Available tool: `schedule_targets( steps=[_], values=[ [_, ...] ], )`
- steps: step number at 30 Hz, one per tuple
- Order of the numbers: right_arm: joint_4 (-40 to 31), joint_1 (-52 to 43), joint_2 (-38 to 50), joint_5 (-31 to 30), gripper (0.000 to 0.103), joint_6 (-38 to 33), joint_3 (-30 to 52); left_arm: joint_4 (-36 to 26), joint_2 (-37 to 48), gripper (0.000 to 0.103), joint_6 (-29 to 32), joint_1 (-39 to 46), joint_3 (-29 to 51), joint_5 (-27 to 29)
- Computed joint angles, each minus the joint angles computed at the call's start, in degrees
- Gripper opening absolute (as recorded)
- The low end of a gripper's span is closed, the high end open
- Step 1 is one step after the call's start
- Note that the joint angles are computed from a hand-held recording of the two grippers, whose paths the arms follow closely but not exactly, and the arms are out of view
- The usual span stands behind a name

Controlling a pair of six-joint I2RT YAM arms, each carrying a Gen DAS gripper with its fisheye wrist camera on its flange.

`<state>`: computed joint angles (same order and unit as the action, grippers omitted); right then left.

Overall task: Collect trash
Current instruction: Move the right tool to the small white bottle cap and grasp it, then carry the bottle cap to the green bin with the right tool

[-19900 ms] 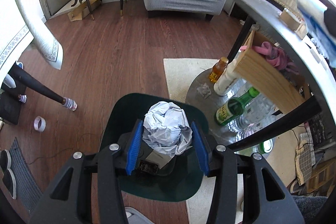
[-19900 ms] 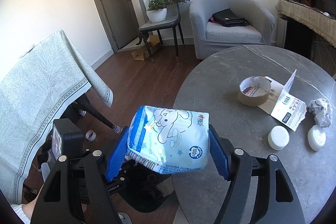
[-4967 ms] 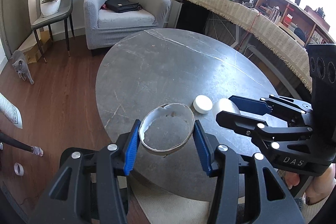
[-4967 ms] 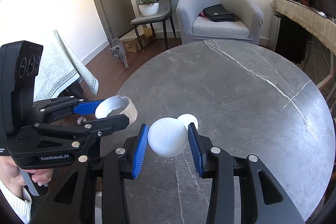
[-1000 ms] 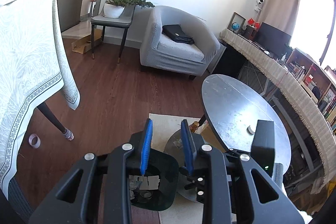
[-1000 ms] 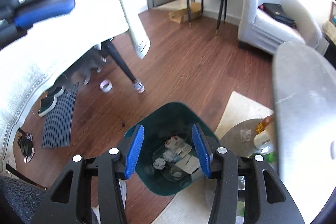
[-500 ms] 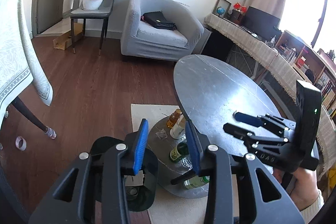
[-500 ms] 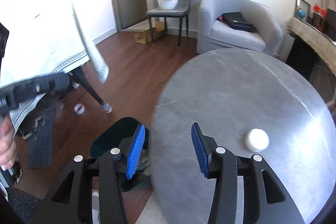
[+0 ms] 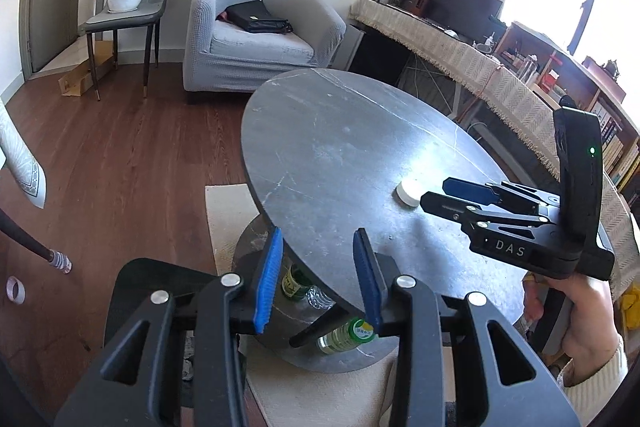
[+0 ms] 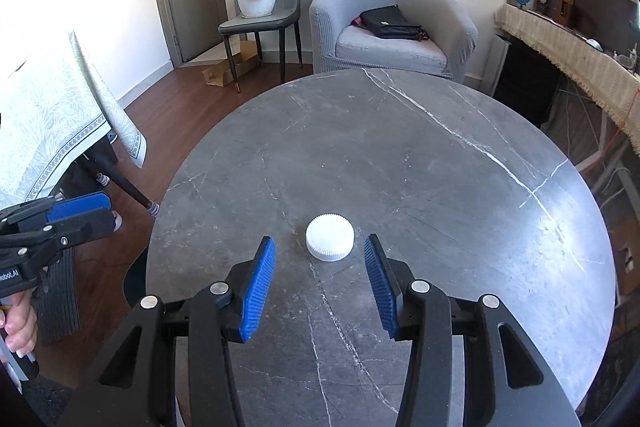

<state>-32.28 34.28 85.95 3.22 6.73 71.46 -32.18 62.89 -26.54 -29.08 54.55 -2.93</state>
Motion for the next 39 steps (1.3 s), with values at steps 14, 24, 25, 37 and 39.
schedule_targets(
  steps=[14,24,25,37,39],
  values=[
    [-1.6,-0.9,4.5,-1.3,0.035,-0.7,3.0,3.1,5.5,0.038,3.7,-1.5,0.4,2.8],
    [0.5,-3.9,3.9,-8.9,0.030,3.3,3.1,3.3,6.1,0.042,5.8,-2.5,0.3,3.7],
    [1.3,-4.9,3.4,-12.0,0.030,4.4,2.6,3.4,6.0,0.041,5.8,-2.7,0.2,3.6],
    [12.9,-5.1,5.6,-39.4,0.030,20.5,0.6,5.9,1.0,0.026,5.3,-3.0,-2.6,0.8],
    [13.6,-4.3,6.3,-39.9,0.030,21.5,1.1,6.1,-0.4,0.024,5.2,-1.4,-3.4,1.8]
  ],
)
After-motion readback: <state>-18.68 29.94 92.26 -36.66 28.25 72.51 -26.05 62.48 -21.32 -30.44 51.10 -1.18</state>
